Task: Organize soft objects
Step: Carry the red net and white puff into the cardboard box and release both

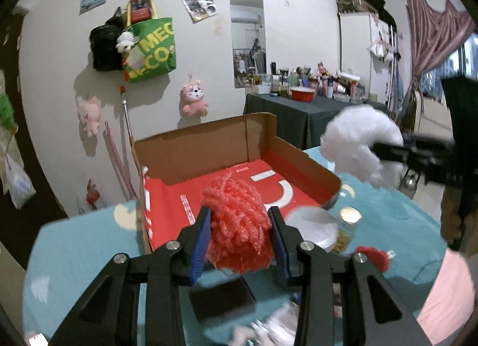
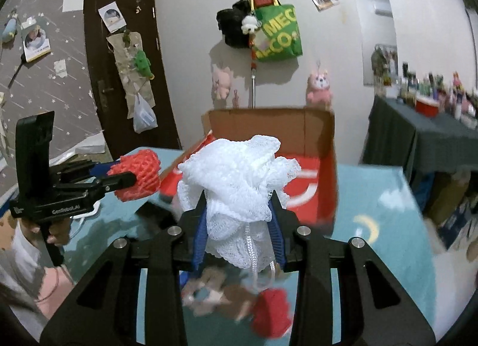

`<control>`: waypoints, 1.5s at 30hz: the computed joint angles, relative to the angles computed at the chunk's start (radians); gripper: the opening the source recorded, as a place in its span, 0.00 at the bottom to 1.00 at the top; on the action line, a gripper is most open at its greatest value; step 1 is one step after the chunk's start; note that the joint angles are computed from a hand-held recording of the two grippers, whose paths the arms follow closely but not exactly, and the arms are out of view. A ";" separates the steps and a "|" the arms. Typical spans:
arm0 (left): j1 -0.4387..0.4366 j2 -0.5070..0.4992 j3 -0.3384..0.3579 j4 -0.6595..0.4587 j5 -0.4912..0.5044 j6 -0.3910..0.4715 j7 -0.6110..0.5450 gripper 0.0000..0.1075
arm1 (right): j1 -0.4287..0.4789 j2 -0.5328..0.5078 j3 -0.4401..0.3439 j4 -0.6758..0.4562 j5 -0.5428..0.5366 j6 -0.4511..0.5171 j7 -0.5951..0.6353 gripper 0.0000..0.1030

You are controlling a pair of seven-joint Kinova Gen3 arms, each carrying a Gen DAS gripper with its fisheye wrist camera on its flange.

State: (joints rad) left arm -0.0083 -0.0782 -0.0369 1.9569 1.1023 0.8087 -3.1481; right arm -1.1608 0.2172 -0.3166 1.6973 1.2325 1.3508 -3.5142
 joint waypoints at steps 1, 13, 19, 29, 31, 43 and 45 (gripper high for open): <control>0.006 0.013 0.012 -0.024 -0.018 -0.011 0.019 0.38 | 0.031 -0.007 -0.007 -0.012 -0.007 -0.012 0.041 0.33; 0.191 0.380 0.076 -0.496 -0.420 -0.034 0.494 0.38 | 0.562 0.148 -0.206 -0.301 -0.119 -0.140 0.529 0.33; 0.254 0.550 0.116 -0.685 -0.651 -0.041 0.714 0.38 | 0.553 0.273 0.013 -0.461 -0.333 -0.214 0.748 0.33; 0.280 0.724 0.186 -0.873 -0.889 0.002 0.940 0.39 | 0.525 0.418 0.278 -0.633 -0.639 -0.247 0.963 0.33; 0.275 0.729 0.201 -0.858 -0.902 -0.035 0.944 0.41 | 0.531 0.429 0.294 -0.635 -0.666 -0.261 0.979 0.33; 0.259 0.744 0.226 -0.889 -0.918 -0.022 0.972 0.43 | 0.526 0.439 0.341 -0.623 -0.725 -0.301 0.991 0.40; 0.260 0.741 0.226 -0.886 -0.922 -0.022 0.974 0.44 | 0.550 0.435 0.307 -0.617 -0.708 -0.302 0.979 0.41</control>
State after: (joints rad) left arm 0.2521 0.6632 0.1890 1.0709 0.1799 0.7871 -2.1744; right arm -0.6104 0.6521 -0.0094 1.0804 0.5246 1.0487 -2.5352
